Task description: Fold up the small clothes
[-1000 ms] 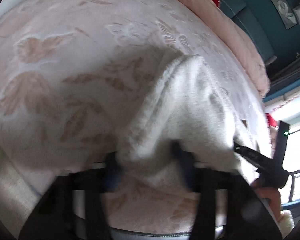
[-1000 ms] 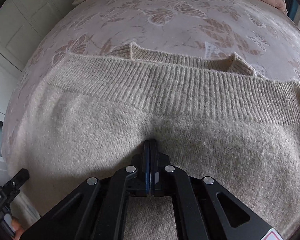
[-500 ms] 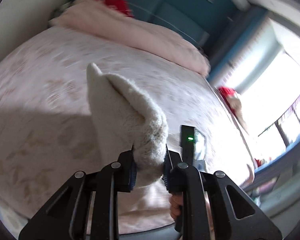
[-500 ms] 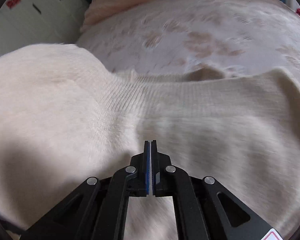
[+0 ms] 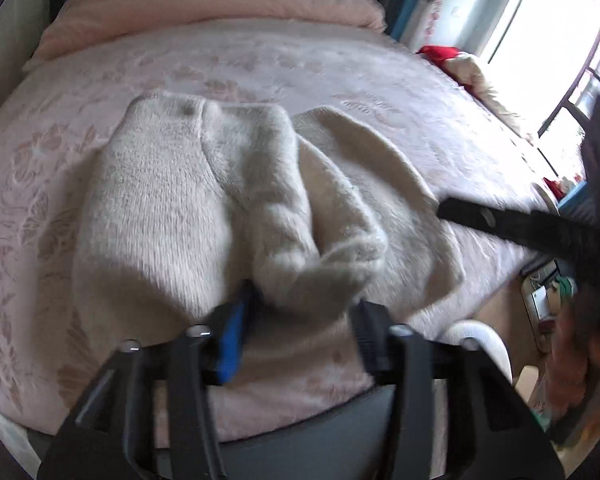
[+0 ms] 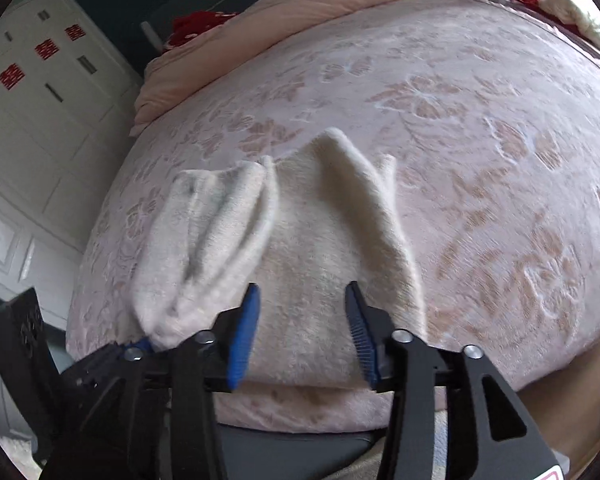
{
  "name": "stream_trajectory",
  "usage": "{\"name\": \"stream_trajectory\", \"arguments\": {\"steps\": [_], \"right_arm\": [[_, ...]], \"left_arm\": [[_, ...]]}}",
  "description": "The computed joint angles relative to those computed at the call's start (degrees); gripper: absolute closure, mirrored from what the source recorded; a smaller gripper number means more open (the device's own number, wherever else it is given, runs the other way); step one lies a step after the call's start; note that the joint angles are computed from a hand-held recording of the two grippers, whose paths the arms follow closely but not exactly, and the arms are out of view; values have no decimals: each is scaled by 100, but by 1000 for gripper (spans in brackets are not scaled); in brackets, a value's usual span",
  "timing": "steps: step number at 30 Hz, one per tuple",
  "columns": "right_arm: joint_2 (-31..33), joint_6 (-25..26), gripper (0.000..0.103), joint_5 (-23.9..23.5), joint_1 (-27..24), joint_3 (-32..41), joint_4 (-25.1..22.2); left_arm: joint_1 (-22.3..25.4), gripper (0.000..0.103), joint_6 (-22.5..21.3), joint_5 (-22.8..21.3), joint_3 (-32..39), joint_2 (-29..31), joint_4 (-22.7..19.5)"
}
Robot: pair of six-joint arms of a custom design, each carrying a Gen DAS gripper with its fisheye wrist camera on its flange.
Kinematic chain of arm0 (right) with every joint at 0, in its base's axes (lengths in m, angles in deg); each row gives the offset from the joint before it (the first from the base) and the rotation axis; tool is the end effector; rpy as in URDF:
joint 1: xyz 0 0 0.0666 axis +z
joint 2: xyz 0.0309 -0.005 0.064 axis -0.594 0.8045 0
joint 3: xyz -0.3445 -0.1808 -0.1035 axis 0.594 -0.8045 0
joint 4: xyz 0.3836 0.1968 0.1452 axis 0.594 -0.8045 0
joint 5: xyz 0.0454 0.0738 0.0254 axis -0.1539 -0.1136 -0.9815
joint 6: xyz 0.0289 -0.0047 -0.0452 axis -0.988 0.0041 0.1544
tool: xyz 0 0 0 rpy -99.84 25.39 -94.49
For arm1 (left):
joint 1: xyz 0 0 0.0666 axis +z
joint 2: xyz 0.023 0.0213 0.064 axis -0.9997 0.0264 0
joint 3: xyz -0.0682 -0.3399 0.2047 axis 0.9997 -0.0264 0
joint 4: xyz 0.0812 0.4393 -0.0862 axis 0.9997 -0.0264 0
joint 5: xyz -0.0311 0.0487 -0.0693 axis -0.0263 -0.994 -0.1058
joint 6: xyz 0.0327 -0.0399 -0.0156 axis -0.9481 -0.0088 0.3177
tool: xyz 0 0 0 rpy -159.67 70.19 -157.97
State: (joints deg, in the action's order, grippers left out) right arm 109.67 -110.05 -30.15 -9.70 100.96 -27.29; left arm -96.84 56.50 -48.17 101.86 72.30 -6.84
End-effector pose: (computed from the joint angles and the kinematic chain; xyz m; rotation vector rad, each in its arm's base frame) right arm 0.5116 0.2533 0.5265 0.5922 2.3784 0.5147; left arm 0.5823 -0.1001 0.5674 0.7591 2.4564 -0.4575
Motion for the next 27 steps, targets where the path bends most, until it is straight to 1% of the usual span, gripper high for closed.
{"name": "stream_trajectory", "arguments": {"steps": [1,2,3,4,5,7,9,11,13,16,18,19,20,21,23,25,27], "right_arm": [[88,64,43,-55,-9,105,21],[187,106,41,-126,-8,218,59],[351,169,40,-247,-19,405,68],[511,211,40,-322,-29,584,12],[693,220,40,-346,-19,802,-115],[1081,279,40,-349,20,1286,-421],[1373,321,40,-361,53,1645,-629],[1571,320,40,-381,84,1889,-796],[1773,345,40,-379,105,2152,-1030],[1938,317,40,-422,114,2348,-1232],[2000,253,40,-501,117,2387,-1236],[2020,249,43,-542,117,2398,-1236],[2050,261,54,-574,117,2428,-1252],[2082,281,62,-623,115,2457,-1249],[2090,228,85,-662,110,2457,-1153],[2054,258,88,-581,116,2482,-1050],[1884,328,90,-399,111,2433,-830]], "left_arm": [[59,38,-78,43,-74,-93,53],[140,32,-142,36,-156,-218,155],[217,24,-160,-14,-239,-328,269],[270,22,-170,-34,-321,-426,357],[357,22,-195,-58,-361,-489,436],[456,20,-243,-207,-242,-418,362],[531,20,-245,-615,-354,-452,447],[568,20,-238,-846,-321,-342,400],[581,20,-131,-991,-278,-230,374],[616,20,18,-951,-191,-80,318],[605,20,69,-966,-200,-60,337],[615,20,66,-959,-200,-59,333],[614,20,68,-980,-206,-54,348],[620,20,73,-1007,-188,-30,354],[632,20,88,-1000,-131,39,286],[636,20,114,-1006,-88,86,259],[625,20,123,-1029,-68,82,238]]}}
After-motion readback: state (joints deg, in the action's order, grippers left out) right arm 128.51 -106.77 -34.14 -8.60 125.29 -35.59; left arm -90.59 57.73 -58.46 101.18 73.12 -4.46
